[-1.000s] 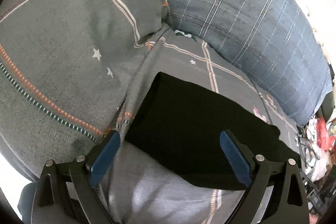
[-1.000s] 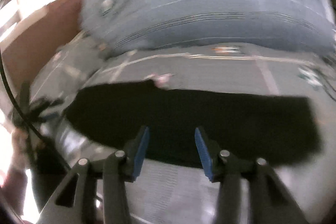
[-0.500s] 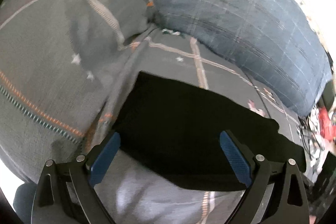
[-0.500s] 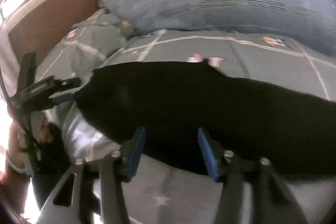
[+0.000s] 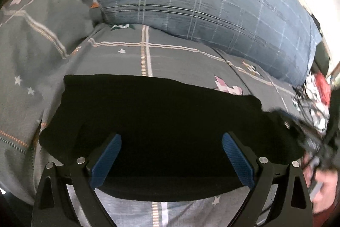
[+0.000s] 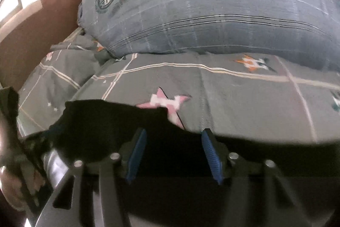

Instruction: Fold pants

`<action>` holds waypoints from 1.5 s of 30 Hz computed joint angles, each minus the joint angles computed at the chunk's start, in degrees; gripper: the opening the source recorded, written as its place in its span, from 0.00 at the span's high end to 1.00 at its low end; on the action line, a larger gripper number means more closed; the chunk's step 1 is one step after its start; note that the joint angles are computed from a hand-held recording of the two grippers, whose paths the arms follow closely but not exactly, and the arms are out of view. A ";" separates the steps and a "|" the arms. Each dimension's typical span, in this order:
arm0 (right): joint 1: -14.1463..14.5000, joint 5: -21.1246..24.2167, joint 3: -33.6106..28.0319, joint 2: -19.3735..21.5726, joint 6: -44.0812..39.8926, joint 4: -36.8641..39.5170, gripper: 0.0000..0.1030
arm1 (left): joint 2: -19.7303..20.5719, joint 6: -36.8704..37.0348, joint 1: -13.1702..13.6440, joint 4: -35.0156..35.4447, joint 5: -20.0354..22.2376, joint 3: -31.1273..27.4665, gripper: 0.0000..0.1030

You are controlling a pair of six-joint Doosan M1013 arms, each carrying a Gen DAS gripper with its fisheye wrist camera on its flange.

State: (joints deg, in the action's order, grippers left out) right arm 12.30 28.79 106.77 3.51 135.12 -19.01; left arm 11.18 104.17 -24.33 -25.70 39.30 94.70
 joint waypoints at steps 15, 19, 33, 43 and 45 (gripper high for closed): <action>-0.87 -2.42 -2.20 4.73 -4.46 5.99 0.85 | 1.02 -0.39 -0.98 2.73 -0.09 0.17 0.05; -0.56 -2.14 -1.27 2.60 -1.99 4.47 0.75 | 0.92 -0.97 -1.08 2.88 0.33 -0.04 0.05; 2.12 1.48 9.59 -9.19 22.08 -11.08 0.50 | 0.35 6.90 -2.69 -3.39 2.29 -0.58 0.05; 2.05 7.00 15.84 -15.46 35.34 -15.54 0.48 | 4.28 14.75 -6.35 -8.09 8.80 -5.97 0.02; 1.65 7.73 16.95 -16.42 37.50 -15.68 0.47 | 5.96 16.88 -7.08 -9.84 11.73 -8.19 0.02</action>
State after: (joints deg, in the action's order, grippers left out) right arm 13.94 36.52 123.72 -12.91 172.61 -34.69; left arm 17.15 121.05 -31.41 -35.54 51.04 86.51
